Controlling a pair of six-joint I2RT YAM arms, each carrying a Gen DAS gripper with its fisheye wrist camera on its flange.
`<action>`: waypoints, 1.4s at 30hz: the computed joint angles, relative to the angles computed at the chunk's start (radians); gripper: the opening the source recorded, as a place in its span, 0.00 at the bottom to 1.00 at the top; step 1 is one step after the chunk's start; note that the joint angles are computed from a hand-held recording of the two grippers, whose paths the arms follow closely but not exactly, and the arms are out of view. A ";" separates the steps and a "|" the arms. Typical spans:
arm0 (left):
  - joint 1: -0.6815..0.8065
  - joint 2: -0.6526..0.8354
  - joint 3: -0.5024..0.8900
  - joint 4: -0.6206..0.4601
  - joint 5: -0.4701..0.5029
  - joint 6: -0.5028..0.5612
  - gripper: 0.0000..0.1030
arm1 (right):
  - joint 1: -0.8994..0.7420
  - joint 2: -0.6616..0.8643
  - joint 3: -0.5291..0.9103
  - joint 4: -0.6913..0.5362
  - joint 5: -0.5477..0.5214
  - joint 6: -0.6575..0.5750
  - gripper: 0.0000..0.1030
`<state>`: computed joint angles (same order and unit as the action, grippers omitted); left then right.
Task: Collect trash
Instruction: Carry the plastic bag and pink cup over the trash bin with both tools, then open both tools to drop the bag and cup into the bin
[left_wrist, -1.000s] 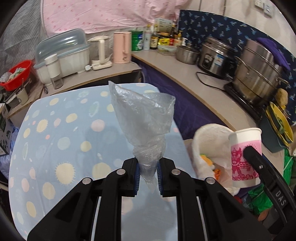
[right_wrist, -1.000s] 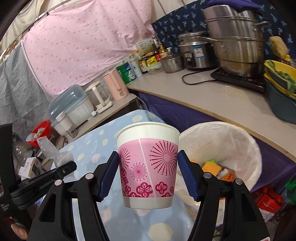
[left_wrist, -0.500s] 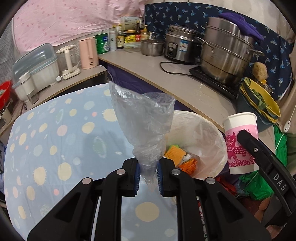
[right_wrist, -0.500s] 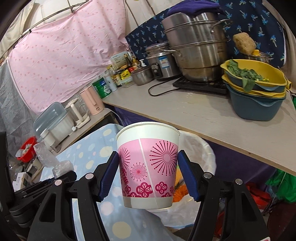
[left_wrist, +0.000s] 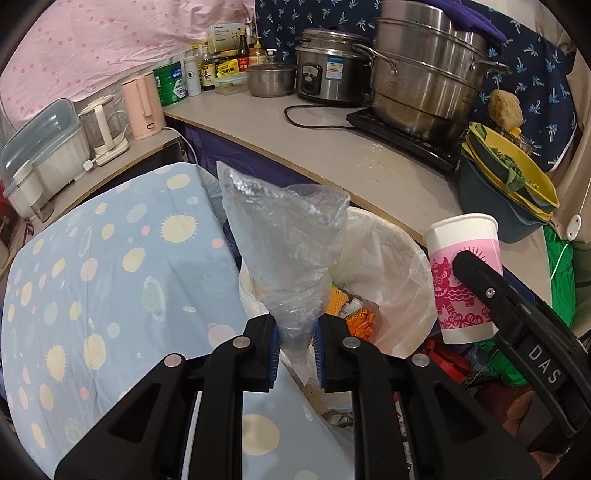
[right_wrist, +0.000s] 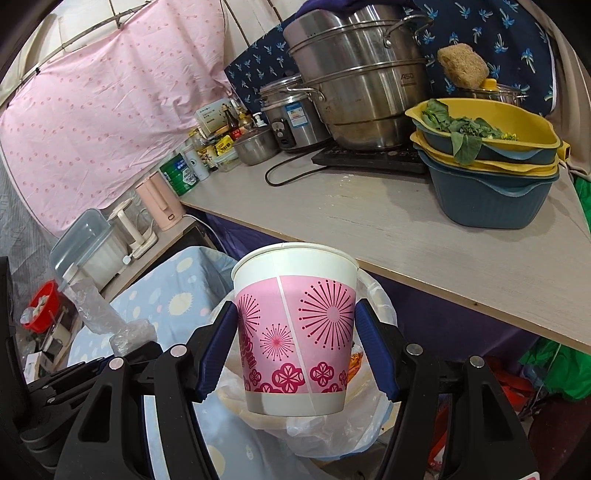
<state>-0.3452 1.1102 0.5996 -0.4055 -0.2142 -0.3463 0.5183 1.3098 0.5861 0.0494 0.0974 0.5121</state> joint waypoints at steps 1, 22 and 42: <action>-0.002 0.015 0.002 0.008 0.000 -0.001 0.14 | -0.001 0.014 0.002 0.006 -0.003 -0.001 0.61; 0.039 0.265 0.052 0.136 0.015 0.025 0.16 | -0.015 0.256 0.103 0.064 -0.019 -0.011 0.64; 0.039 0.181 0.070 0.106 -0.030 0.017 0.60 | 0.007 0.144 0.147 -0.010 0.013 -0.010 0.72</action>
<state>-0.3061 1.2913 0.6695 -0.2997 -0.2439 -0.3293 0.5253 1.4536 0.7331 0.0397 0.1101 0.5017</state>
